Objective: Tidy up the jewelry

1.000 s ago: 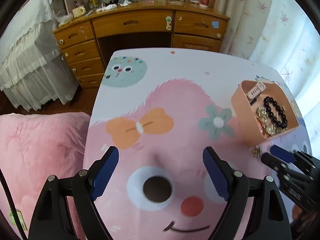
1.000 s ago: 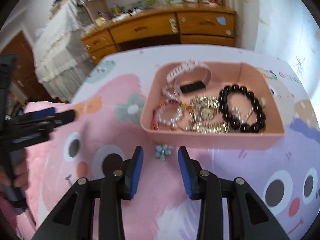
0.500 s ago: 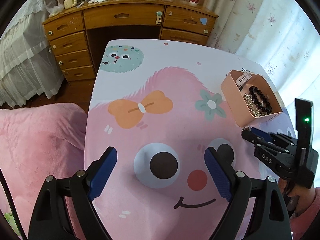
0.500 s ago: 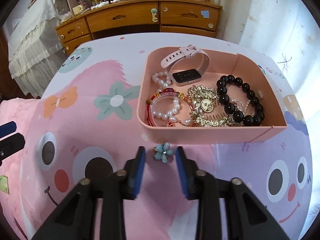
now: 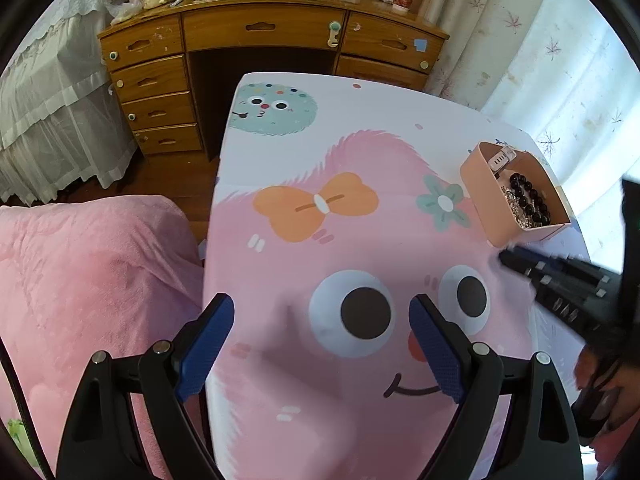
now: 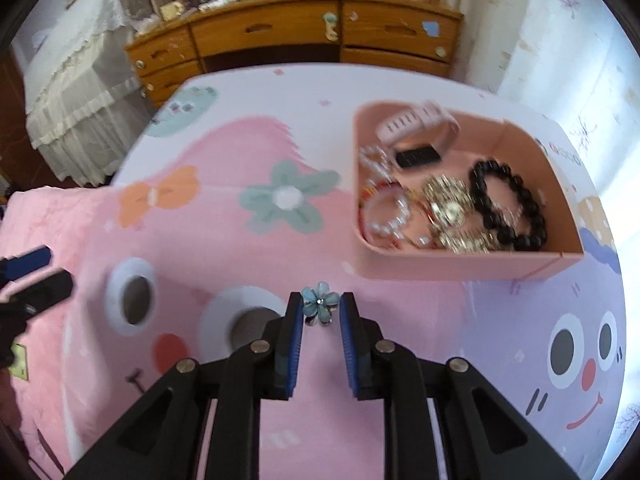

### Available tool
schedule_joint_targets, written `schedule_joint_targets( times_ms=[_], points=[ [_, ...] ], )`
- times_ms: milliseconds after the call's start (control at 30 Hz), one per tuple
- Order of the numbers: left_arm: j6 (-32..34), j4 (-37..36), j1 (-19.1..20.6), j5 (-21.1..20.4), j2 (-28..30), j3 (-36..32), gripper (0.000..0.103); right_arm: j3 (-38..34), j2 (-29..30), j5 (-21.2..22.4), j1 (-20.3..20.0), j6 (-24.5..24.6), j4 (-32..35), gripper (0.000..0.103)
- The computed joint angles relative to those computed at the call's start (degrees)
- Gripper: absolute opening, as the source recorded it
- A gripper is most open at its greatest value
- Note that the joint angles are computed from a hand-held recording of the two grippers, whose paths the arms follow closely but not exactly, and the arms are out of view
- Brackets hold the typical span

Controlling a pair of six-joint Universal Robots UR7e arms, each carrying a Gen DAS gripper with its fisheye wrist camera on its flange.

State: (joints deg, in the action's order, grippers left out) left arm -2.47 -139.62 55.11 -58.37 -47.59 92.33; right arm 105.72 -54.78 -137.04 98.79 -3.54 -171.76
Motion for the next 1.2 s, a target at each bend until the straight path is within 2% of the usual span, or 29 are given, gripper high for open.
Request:
schedule_joint_targets(
  times_ms=[100, 267, 400, 433, 467, 533, 633, 767, 867, 933, 1000, 1067, 1167, 1200],
  points=[
    [1.3, -2.5, -0.4, 0.3, -1.8, 1.8, 0.088, -0.7, 0.1, 0.3, 1.1, -3.2, -4.6, 0.018],
    [4.6, -7.6, -0.9, -1.0, -4.9, 5.1, 0.088, -1.8, 1.0, -3.7, 2.2, -7.0, -14.7, 0.018],
    [5.2, -10.7, -1.2, -0.4, -6.2, 7.5, 0.088, -2.2, 1.5, -7.8, 1.9, -5.9, -20.4, 0.019],
    [5.1, -11.4, -1.4, 0.0, -6.5, 8.2, 0.088, -2.3, 1.5, -9.0, 1.7, -4.6, -20.1, 0.025],
    [4.9, -11.8, -1.6, 0.3, -6.7, 8.7, 0.088, -2.4, 1.2, -10.1, 1.4, -2.9, -18.6, 0.036],
    [4.4, -12.0, -2.3, 0.6, -7.5, 9.9, 0.088, -1.8, 0.4, -10.0, 0.7, 0.0, -16.7, 0.045],
    [4.4, -12.9, -3.7, 1.3, -8.5, 11.5, 0.088, 0.7, -1.8, -8.6, 0.2, 4.6, -14.9, 0.051],
    [4.8, -15.9, -6.2, 3.3, -9.0, 14.0, 0.088, 6.0, -5.4, -8.5, 0.0, 8.3, -12.4, 0.075],
    [0.1, -13.7, -9.0, 7.3, -8.7, 15.4, 0.088, 11.3, -9.5, -5.0, -1.0, 11.5, -10.3, 0.075],
    [-7.9, -8.0, -11.1, 9.0, -8.8, 16.0, 0.088, 14.9, -13.3, -2.0, -1.7, 14.8, -6.4, 0.078],
    [-17.5, 0.6, -12.7, 8.9, -8.9, 15.8, 0.088, 18.2, -17.5, 0.4, -2.2, 18.3, -0.2, 0.085],
    [-26.0, 9.8, -13.9, 4.5, -9.0, 15.1, 0.088, 21.5, -22.4, 1.8, -2.4, 21.6, 8.4, 0.090],
    [-32.2, 20.0, -15.9, -2.6, -8.4, 14.1, 0.088, 25.6, -29.7, 3.5, -2.2, 26.8, 21.8, 0.091],
    [-33.5, 22.3, -16.7, -3.6, -8.2, 13.9, 0.088, 26.6, -31.6, 3.9, -2.1, 27.9, 24.5, 0.091]
  ],
)
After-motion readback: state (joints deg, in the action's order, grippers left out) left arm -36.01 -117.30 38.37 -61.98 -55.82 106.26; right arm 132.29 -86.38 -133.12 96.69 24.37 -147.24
